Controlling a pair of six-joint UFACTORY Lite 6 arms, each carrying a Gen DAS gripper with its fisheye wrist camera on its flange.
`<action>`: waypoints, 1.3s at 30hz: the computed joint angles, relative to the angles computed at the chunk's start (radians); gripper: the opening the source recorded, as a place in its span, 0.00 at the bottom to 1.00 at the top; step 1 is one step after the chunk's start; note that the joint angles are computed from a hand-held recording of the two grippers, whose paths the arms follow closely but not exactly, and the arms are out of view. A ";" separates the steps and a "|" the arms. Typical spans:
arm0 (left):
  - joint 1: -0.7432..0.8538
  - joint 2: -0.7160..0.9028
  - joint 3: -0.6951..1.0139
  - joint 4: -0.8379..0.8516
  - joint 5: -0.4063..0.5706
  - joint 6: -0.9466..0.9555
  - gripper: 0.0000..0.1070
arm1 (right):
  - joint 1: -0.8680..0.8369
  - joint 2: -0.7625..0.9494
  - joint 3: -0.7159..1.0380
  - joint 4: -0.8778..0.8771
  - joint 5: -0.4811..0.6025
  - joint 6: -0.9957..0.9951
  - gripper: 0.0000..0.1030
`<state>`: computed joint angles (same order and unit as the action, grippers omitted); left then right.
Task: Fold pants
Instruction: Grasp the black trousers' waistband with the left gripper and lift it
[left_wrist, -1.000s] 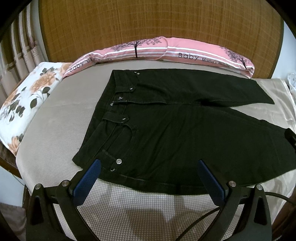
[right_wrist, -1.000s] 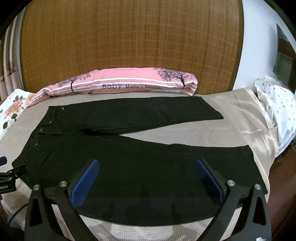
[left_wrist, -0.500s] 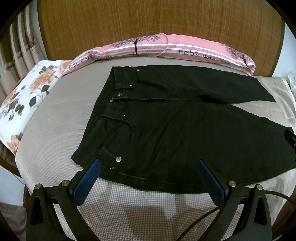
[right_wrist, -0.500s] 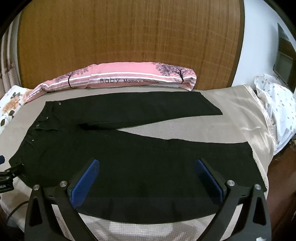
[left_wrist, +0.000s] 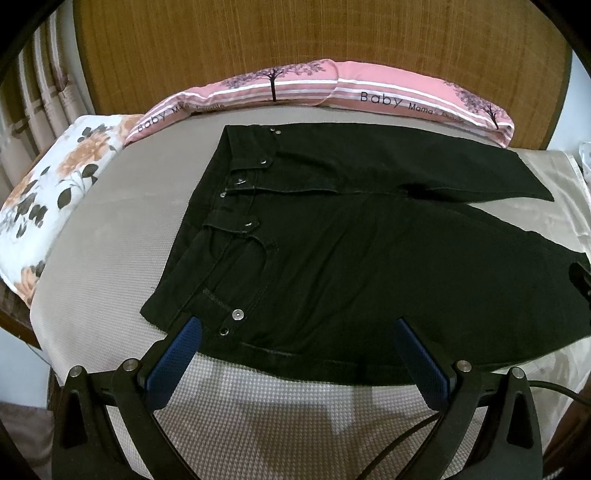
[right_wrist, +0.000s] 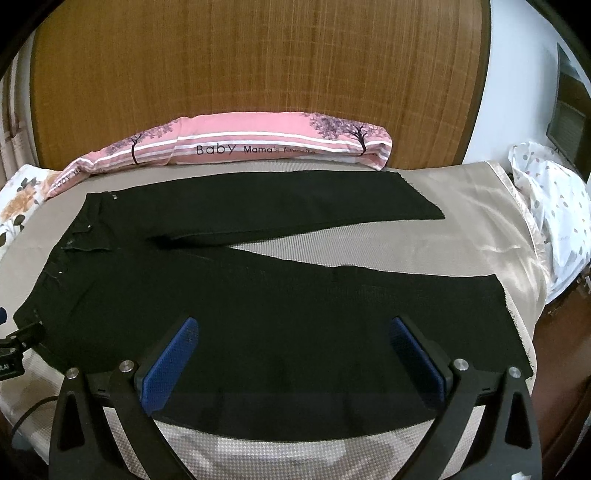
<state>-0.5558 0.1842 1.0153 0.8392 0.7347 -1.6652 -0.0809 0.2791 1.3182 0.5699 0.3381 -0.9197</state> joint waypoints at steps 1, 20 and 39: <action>0.004 0.000 -0.002 -0.002 -0.004 0.005 0.96 | 0.003 0.002 0.001 -0.016 -0.002 0.017 0.99; 0.419 -0.082 -0.042 -0.296 -0.289 0.506 0.95 | -0.008 0.182 0.208 0.078 0.163 0.055 0.99; 1.080 0.861 1.159 -1.665 0.042 1.804 0.46 | 0.189 0.720 1.030 -0.333 0.398 0.570 0.99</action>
